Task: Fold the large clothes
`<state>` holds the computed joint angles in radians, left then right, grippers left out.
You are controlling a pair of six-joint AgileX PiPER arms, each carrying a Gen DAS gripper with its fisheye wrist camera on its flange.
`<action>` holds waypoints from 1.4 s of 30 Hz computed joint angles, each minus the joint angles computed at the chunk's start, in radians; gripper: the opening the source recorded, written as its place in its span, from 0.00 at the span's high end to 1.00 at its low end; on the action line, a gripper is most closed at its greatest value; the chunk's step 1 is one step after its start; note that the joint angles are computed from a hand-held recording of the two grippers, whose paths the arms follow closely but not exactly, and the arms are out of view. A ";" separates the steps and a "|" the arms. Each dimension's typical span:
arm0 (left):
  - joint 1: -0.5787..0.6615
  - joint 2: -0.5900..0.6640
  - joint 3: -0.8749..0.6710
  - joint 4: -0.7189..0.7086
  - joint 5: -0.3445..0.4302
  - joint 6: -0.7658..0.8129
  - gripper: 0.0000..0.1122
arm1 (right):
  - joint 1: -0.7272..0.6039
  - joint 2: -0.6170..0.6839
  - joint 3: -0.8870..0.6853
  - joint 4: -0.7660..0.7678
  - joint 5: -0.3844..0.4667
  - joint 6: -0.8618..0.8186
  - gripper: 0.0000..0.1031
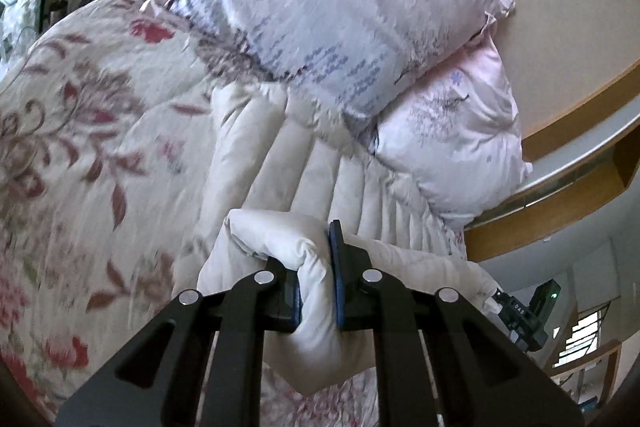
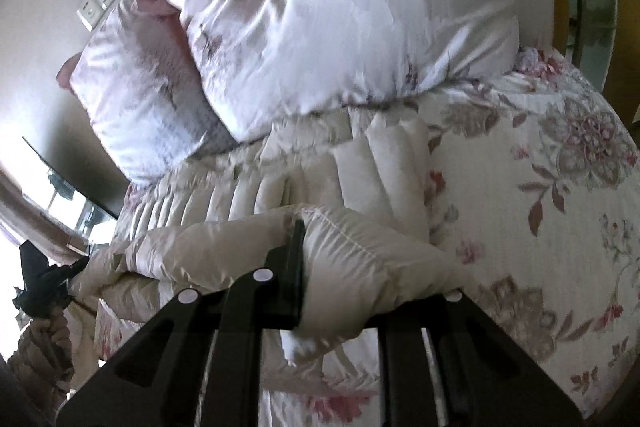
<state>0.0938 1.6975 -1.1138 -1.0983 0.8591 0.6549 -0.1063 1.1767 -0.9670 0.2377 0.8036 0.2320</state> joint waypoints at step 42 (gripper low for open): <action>-0.227 0.231 -0.398 0.394 -0.253 -0.389 0.40 | -0.064 0.381 -0.238 -0.295 -0.024 0.290 0.42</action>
